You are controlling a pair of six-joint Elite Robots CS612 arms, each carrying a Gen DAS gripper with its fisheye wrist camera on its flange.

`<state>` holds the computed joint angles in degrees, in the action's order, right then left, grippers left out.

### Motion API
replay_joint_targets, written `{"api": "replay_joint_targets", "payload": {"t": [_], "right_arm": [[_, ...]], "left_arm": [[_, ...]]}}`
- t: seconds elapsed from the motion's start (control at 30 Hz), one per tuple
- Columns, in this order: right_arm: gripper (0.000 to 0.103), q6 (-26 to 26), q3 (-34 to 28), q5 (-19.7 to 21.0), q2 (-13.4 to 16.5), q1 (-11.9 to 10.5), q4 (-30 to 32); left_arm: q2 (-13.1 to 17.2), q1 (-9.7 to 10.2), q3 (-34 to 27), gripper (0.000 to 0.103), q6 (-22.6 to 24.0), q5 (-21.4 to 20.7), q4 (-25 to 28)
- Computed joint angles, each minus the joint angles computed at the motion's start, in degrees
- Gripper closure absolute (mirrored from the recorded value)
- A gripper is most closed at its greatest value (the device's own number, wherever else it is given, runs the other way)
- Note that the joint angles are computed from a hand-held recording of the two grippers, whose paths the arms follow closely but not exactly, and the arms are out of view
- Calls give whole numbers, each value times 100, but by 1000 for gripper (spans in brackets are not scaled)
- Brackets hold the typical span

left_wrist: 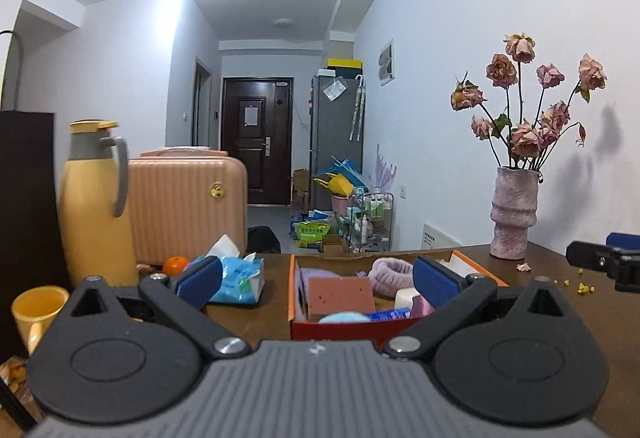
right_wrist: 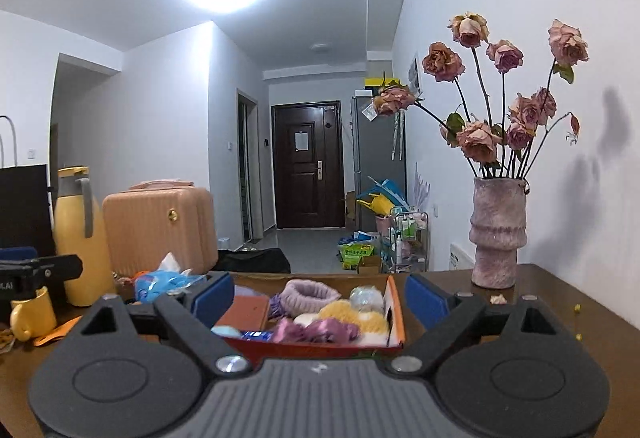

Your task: Organize soft objects

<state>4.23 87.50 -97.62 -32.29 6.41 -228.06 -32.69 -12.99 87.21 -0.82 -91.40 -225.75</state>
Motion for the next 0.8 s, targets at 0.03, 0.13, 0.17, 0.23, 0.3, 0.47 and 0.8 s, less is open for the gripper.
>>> {"api": "replay_joint_targets", "payload": {"t": [0.03,0.13,0.17,0.23,0.3,0.47,0.8], "right_arm": [[11,23,81,12,-18,15,-27],[11,80,438,-92,-105,130,-191],[10,93,566,-132,-128,173,-298],[9,38,829,-150,-164,254,-531],[9,84,1096,-249,-200,359,-685],[9,285,1720,-353,-283,643,-1110],[0,-135,1932,-965,-211,1137,-1519]], "left_arm": [[-31,2,113,0,-13,31,-66],[-164,-26,581,0,3,216,-324],[-210,-38,776,0,-14,269,-459],[-263,-29,1094,0,-24,240,-741],[-313,-9,1417,0,32,163,-987],[-430,2,2179,0,155,254,-1496],[-536,105,2715,0,160,-11,-1920]]}}
